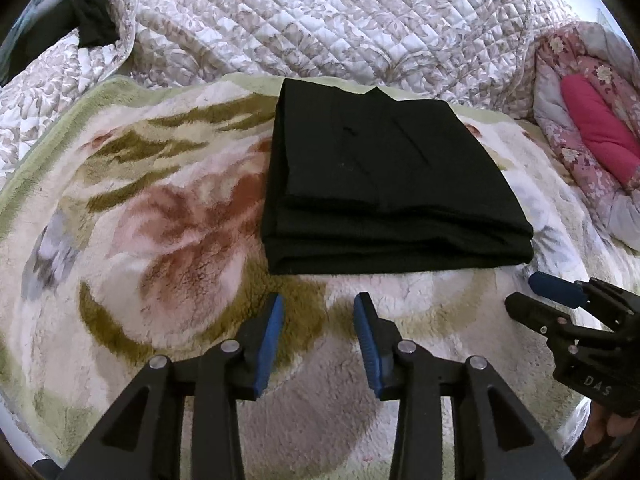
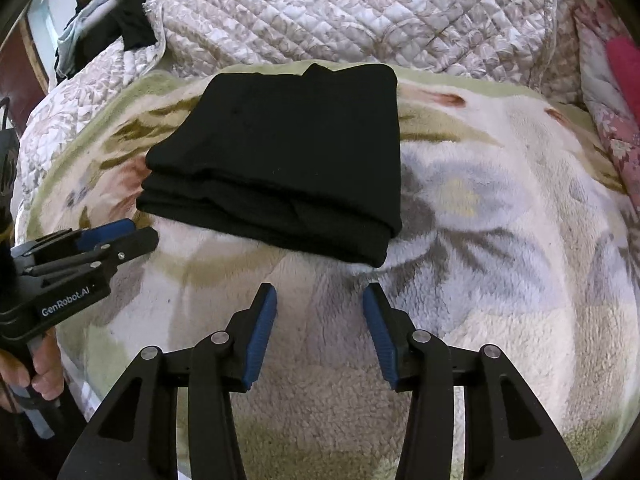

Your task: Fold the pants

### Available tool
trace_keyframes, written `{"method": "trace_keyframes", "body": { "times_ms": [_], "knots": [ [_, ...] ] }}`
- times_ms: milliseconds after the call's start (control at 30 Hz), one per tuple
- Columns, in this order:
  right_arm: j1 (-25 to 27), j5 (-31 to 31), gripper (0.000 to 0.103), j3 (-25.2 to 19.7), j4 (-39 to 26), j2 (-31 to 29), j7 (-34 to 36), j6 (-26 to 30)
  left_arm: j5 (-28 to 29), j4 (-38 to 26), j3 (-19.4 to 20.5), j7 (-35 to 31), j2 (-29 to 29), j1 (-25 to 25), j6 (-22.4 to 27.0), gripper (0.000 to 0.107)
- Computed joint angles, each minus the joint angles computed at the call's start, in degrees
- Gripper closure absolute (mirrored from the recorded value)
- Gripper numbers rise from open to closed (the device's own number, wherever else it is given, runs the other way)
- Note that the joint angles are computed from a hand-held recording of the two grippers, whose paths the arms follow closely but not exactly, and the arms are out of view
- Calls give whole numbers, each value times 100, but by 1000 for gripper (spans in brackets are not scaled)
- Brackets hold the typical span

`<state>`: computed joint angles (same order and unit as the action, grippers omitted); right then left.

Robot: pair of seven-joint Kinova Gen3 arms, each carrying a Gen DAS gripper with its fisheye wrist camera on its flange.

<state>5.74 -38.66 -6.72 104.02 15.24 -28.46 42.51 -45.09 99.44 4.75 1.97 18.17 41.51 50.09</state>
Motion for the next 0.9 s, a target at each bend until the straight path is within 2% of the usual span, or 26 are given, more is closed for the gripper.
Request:
{"method": "trace_keyframes", "body": {
  "times_ms": [900],
  "knots": [
    [-4, -32, 52, -24, 27, 22, 54, -57, -19, -18, -26, -133, 75, 32, -75, 49]
  ]
}}
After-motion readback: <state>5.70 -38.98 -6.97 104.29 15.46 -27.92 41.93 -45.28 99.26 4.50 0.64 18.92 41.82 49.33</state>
